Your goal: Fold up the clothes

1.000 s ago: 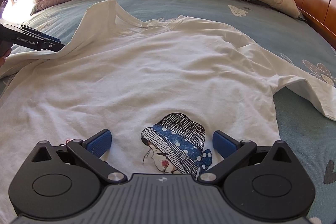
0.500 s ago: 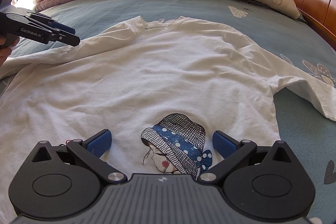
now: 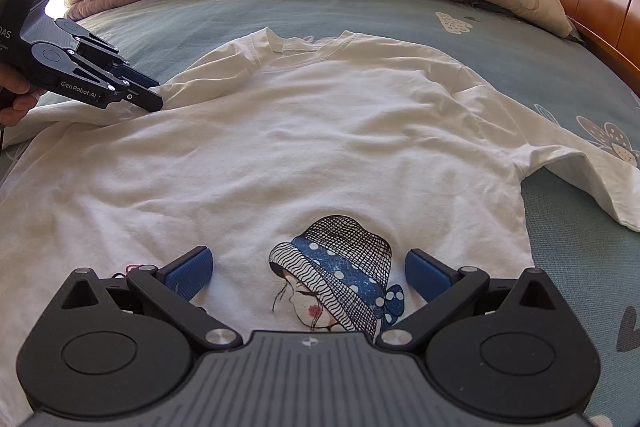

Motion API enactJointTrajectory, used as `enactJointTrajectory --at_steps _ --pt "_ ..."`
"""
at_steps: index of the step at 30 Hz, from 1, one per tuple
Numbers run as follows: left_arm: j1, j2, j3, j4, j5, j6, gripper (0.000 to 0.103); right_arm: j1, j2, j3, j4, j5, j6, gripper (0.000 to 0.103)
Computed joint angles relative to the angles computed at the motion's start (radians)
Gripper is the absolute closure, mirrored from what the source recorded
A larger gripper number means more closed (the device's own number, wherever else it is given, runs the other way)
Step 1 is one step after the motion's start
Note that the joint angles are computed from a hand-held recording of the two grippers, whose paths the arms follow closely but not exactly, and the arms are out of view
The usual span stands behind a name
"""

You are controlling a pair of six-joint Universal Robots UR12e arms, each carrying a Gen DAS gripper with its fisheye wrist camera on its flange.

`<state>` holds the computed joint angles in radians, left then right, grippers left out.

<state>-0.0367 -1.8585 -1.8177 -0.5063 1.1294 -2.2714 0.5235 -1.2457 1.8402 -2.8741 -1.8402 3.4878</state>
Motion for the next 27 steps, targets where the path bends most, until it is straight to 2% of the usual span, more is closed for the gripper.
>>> enactJointTrajectory --at_steps 4,7,12,15,18,21,24,27 --pt "-0.003 0.022 -0.032 0.057 0.011 0.03 0.094 0.001 0.0 -0.001 0.003 0.0 0.001 0.0" --pt "-0.005 0.027 -0.044 0.125 0.03 -0.002 0.095 0.001 0.0 -0.002 0.006 -0.001 0.002 0.0" --pt "-0.012 0.008 -0.034 0.271 0.122 -0.139 0.095 0.002 -0.002 -0.003 0.011 0.0 0.003 0.0" --pt "-0.015 -0.014 -0.01 0.337 0.203 -0.225 0.095 0.001 -0.002 -0.003 0.012 0.001 0.003 0.0" --pt "-0.016 -0.041 0.023 0.357 0.288 -0.293 0.095 0.001 -0.002 -0.003 0.015 0.001 0.004 0.0" --pt "-0.016 -0.07 0.051 0.335 0.376 -0.33 0.095 0.001 -0.003 -0.003 0.016 0.001 0.003 0.0" --pt "-0.01 -0.086 0.063 0.28 0.396 -0.37 0.093 0.001 -0.003 -0.002 0.016 0.001 0.003 0.0" --pt "-0.012 -0.1 0.065 0.274 0.423 -0.408 0.086 0.001 -0.003 -0.002 0.015 0.0 0.002 0.0"
